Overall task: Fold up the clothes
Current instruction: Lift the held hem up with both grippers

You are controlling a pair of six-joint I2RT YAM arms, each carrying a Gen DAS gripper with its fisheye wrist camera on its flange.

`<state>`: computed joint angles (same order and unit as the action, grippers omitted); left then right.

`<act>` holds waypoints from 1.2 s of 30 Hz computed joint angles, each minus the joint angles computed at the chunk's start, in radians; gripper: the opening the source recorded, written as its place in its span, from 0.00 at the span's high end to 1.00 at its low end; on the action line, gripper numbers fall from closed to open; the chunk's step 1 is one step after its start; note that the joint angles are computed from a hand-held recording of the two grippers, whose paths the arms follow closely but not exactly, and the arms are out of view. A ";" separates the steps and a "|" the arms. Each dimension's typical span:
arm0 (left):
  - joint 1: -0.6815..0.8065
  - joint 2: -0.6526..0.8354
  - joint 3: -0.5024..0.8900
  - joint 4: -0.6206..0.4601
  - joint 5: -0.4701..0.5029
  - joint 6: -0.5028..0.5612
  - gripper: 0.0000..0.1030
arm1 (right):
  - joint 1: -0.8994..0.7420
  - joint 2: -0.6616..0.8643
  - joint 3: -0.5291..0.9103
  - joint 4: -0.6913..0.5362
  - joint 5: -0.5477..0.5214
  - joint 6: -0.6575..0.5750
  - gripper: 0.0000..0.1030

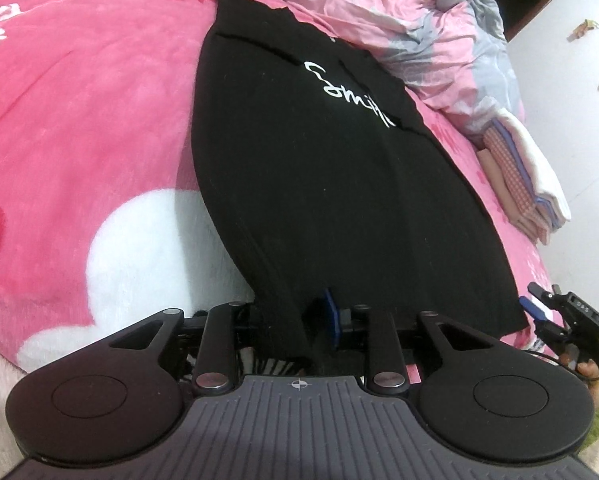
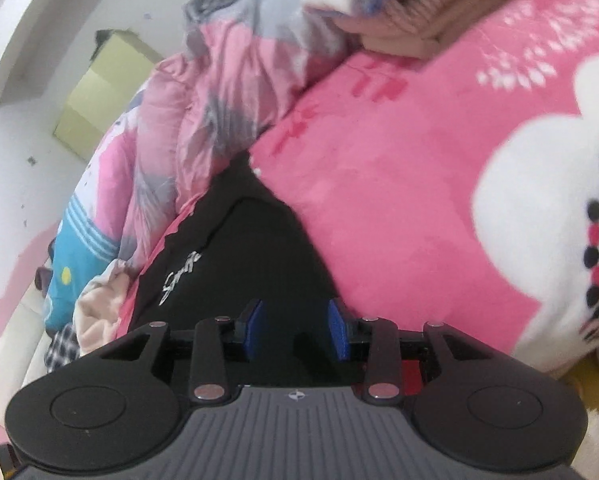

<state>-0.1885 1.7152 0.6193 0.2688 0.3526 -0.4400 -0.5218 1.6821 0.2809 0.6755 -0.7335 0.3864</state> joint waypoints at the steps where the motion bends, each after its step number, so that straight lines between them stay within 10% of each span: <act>1: -0.002 0.001 0.002 -0.002 -0.004 -0.003 0.74 | -0.009 0.018 0.004 0.016 -0.009 0.001 0.64; 31: -0.055 -0.015 -0.019 0.003 -0.081 0.017 0.71 | -0.041 0.120 0.026 -0.080 -0.205 -0.145 0.87; 36: -0.109 -0.045 0.014 -0.087 -0.206 0.023 0.94 | 0.004 0.087 -0.019 0.010 -0.138 -0.110 0.98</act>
